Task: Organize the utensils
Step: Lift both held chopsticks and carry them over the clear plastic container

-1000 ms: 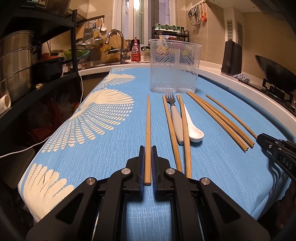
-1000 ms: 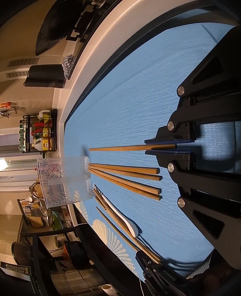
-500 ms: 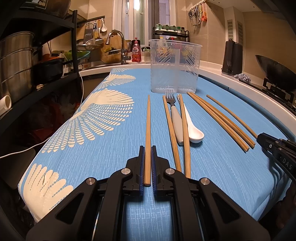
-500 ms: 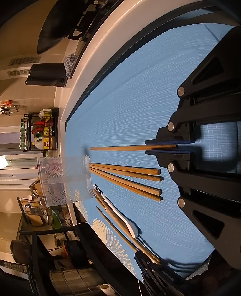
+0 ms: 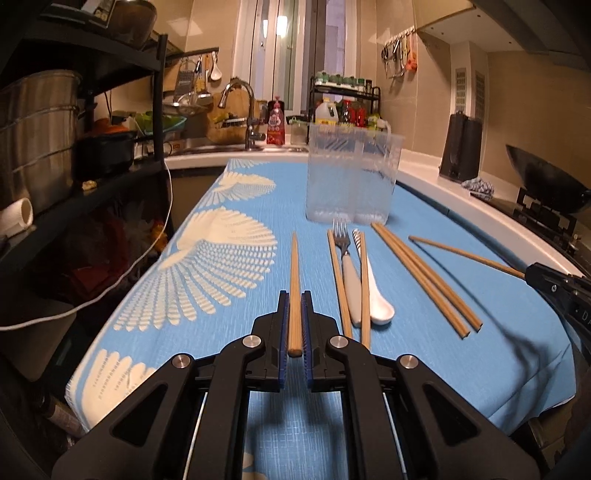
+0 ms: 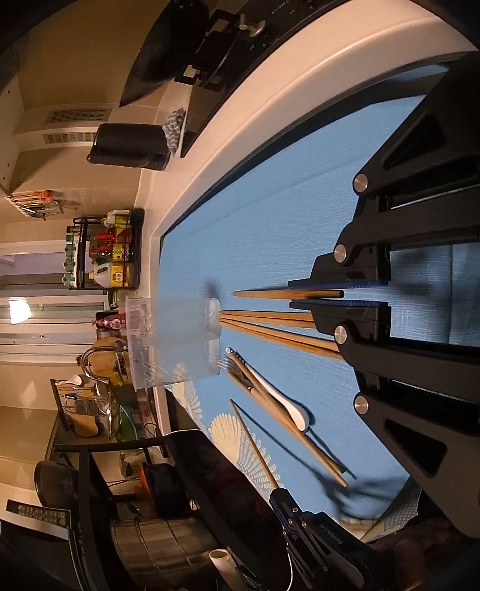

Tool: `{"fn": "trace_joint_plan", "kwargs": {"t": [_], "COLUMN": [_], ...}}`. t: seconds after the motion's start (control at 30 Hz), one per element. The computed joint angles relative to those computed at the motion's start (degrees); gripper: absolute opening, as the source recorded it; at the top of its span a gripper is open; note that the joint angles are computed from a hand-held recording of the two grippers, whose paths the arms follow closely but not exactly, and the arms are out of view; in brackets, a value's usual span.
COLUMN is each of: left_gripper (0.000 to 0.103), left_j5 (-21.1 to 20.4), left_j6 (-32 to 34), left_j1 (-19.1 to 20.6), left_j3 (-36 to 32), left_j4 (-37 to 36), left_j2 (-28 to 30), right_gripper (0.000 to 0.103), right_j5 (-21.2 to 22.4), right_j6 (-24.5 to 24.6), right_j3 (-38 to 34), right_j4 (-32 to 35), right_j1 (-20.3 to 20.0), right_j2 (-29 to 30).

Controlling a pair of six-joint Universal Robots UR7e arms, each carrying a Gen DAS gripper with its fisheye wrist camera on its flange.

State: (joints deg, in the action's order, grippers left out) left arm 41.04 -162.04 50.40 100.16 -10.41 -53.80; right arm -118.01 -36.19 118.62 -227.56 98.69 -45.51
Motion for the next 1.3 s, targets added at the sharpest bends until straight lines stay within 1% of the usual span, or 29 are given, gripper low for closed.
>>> {"fn": "trace_joint_plan", "kwargs": {"t": [0.2,0.33,0.53,0.6,0.7,0.77,0.87,0.9,1.0,1.1,1.2,1.3], "left_gripper": [0.007,0.007,0.007,0.007,0.007,0.007,0.007,0.007,0.007,0.007,0.007,0.007], "left_j5": [0.2,0.2,0.7,1.4,2.8,3.9,4.9,4.9,5.0,5.8,6.7,7.1], "left_j6": [3.1,4.5,4.9,4.1,2.8,0.7,-2.9,-3.6,-4.1,-6.6,-9.0,-8.9], "left_j1": [-1.8,-2.8,-3.2,-2.8,-2.2,-1.6,-1.0,-0.9,-0.9,-0.8,-0.8,-1.1], "left_j3": [1.8,1.1,-4.9,-8.9,-14.9,-20.7,-29.1,-32.0,-38.0,-46.1,-55.1,-63.8], "left_j4": [-3.3,-3.2,2.3,6.5,12.6,19.0,28.4,31.2,36.9,44.8,53.1,59.1], "left_j2": [-2.9,-3.9,-3.3,-2.2,-0.5,1.6,5.0,6.2,8.5,11.6,15.2,18.5], "right_gripper": [0.005,0.005,0.005,0.005,0.005,0.005,0.005,0.005,0.004,0.004,0.004,0.005], "right_j5": [0.1,0.4,0.3,0.3,1.0,1.4,0.8,0.8,1.2,1.4,0.7,1.3], "right_j6": [-0.9,-1.6,-0.8,-0.9,0.3,0.7,0.8,1.2,3.6,5.4,4.8,3.9], "right_j3": [-1.0,-2.8,-7.5,-9.2,-12.2,-14.2,-17.5,-18.7,-21.5,-24.8,-28.6,-32.3], "right_j4": [2.1,5.4,14.0,16.4,21.2,24.0,27.2,28.8,33.3,38.3,42.3,45.7], "right_j1": [2.3,3.5,4.6,5.0,5.6,5.8,6.4,6.5,6.8,7.4,8.7,10.1], "right_j2": [-2.8,-4.4,-6.6,-6.9,-7.6,-7.5,-6.6,-6.5,-6.6,-6.7,-6.4,-6.4]}}
